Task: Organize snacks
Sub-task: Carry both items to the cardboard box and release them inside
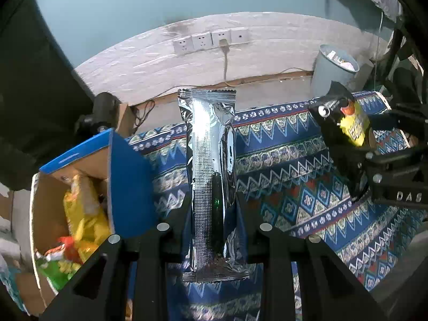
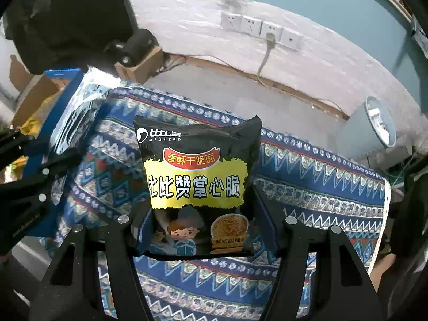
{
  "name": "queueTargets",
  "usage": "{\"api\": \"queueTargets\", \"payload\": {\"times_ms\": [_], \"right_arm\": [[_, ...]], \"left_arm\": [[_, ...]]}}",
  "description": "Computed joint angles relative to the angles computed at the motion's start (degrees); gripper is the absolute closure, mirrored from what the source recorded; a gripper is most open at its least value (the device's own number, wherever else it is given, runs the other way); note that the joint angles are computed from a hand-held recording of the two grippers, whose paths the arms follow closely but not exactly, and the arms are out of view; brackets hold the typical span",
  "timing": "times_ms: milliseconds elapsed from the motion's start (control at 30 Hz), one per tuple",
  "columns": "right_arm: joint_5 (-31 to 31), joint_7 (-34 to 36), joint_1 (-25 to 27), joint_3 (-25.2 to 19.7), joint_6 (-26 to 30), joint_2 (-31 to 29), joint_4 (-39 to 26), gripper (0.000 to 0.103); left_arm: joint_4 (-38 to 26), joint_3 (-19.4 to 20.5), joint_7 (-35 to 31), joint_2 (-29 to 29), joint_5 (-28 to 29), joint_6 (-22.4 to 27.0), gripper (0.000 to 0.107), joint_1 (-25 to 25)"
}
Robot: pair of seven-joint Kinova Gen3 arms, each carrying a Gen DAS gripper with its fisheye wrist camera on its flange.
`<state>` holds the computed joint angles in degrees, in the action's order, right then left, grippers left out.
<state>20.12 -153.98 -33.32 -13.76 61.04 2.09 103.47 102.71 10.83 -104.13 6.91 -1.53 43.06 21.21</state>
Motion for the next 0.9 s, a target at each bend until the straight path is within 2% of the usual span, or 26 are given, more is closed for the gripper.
{"api": "queueTargets", "payload": {"times_ms": [400, 667, 800, 900], "right_arm": [[3.55, -0.12, -3.69, -1.95, 2.8, 1.06, -7.11, 0.038], [4.6, 2.51, -7.09, -1.18, 3.12, 4.39, -13.27, 0.038], [5.12, 3.92, -8.91, -0.62, 3.74, 6.39, -16.69, 0.038], [5.34, 5.15, -10.19, 0.14, 3.95, 8.41, -19.63, 0.038]], "left_arm": [[1.81, -3.58, -8.94, -7.58, 9.6, 5.37, 0.079, -7.19], [2.65, -7.42, -15.11, -11.18, 13.96, 6.68, 0.079, -12.45], [3.0, -8.62, -16.92, -12.95, 14.2, 5.11, 0.079, -14.61], [1.87, -10.17, -18.13, -12.73, 15.69, 5.68, 0.079, -16.25]]}}
